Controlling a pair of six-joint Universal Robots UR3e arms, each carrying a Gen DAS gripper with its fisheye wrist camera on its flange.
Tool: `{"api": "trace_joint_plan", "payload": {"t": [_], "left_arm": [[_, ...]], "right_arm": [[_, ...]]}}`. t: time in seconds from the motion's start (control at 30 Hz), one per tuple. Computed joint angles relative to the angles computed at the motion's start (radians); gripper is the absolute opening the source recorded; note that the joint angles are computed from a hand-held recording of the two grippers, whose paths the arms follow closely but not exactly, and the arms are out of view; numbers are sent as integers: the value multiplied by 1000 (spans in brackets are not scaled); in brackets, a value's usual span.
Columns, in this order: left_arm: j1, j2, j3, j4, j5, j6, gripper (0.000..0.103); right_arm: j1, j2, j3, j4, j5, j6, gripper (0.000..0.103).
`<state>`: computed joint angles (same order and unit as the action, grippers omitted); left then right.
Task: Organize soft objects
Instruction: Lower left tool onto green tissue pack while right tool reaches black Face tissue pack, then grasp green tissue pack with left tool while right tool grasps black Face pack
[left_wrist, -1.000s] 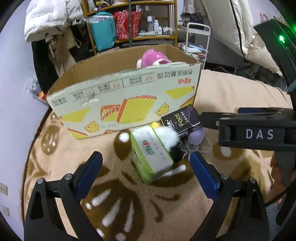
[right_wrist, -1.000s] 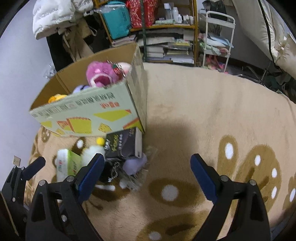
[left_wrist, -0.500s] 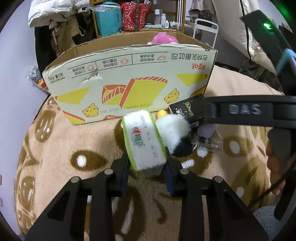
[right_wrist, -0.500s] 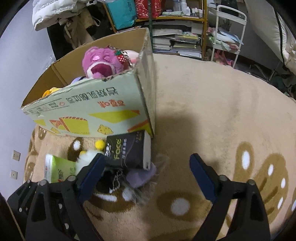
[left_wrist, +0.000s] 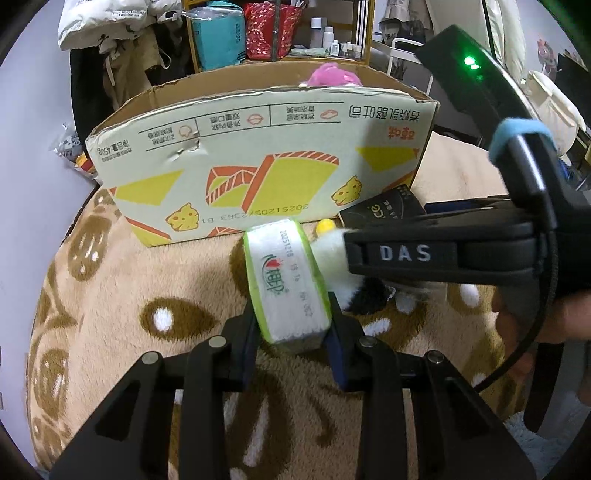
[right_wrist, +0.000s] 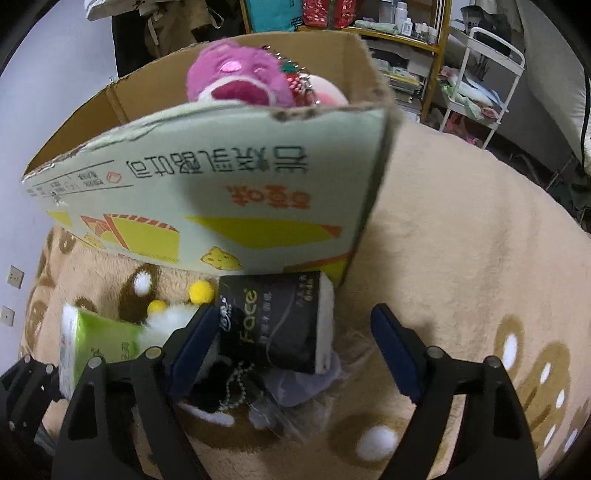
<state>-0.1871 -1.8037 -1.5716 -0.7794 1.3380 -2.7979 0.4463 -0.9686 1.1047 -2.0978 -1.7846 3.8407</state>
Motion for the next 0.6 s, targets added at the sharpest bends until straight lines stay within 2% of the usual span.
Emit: {"api": "trace_joint_plan", "payload": {"t": [0.27,0.6], "left_arm": [[5,-4,4,-6,-8,-6,31],[14,-10,20,-28,-15,-13,31]], "right_arm": [[-8,21,-12,2,12,1,90],[9,71,-103,84,-1,5,92]]}}
